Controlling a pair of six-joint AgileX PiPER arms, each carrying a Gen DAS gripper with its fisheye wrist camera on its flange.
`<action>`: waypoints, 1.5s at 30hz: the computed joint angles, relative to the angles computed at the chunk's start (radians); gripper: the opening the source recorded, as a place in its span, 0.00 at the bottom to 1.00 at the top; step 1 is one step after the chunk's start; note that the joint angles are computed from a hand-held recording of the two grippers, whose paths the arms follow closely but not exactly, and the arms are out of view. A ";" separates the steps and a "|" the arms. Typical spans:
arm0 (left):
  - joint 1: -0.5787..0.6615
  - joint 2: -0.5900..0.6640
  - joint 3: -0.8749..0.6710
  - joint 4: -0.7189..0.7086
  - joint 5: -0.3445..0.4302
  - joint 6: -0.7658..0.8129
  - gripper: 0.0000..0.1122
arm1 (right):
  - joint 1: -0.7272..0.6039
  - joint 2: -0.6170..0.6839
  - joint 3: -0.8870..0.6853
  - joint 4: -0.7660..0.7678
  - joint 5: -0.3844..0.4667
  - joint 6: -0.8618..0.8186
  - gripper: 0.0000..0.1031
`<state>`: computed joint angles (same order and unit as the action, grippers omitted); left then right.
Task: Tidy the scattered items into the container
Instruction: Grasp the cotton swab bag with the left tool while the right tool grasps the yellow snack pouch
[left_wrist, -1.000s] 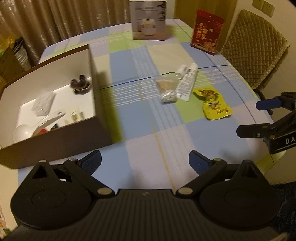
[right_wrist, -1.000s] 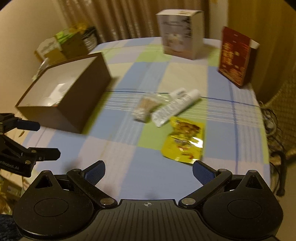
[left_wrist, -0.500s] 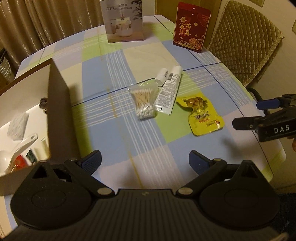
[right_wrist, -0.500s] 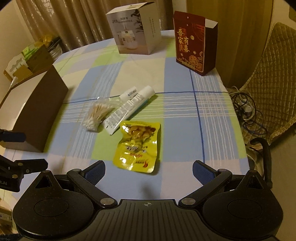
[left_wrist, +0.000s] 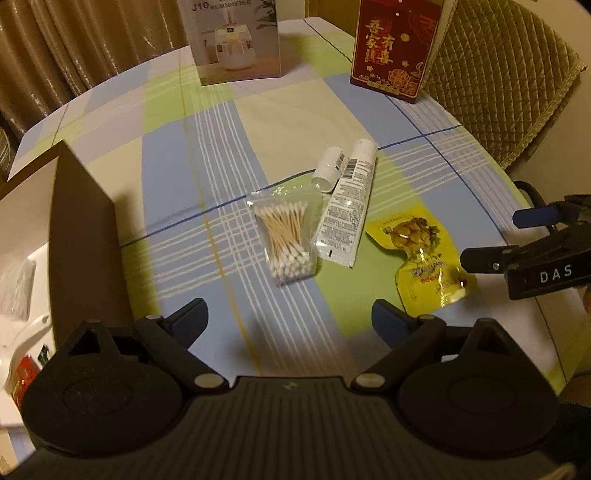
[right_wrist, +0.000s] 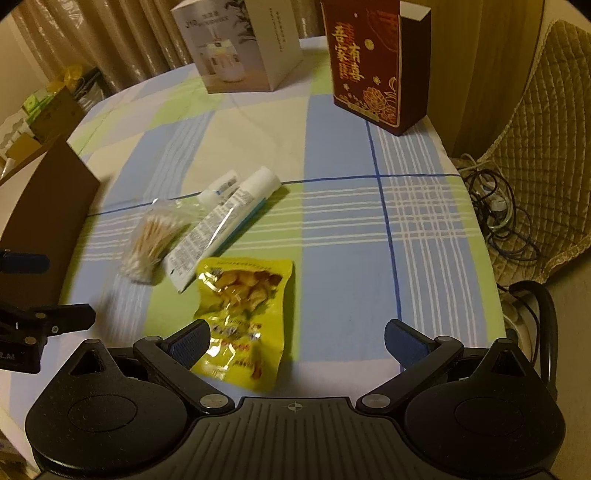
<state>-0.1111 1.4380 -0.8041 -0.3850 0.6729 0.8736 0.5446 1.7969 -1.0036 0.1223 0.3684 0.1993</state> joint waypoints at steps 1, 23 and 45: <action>-0.015 0.019 -0.008 0.006 -0.020 -0.010 0.82 | -0.007 0.010 -0.010 0.011 0.003 -0.015 1.00; -0.080 0.393 -0.280 0.035 0.006 -0.158 0.29 | -0.062 0.095 -0.093 0.042 0.041 -0.039 1.00; -0.029 0.312 -0.162 0.027 -0.041 -0.140 0.20 | -0.005 0.098 -0.095 0.204 0.034 -0.205 1.00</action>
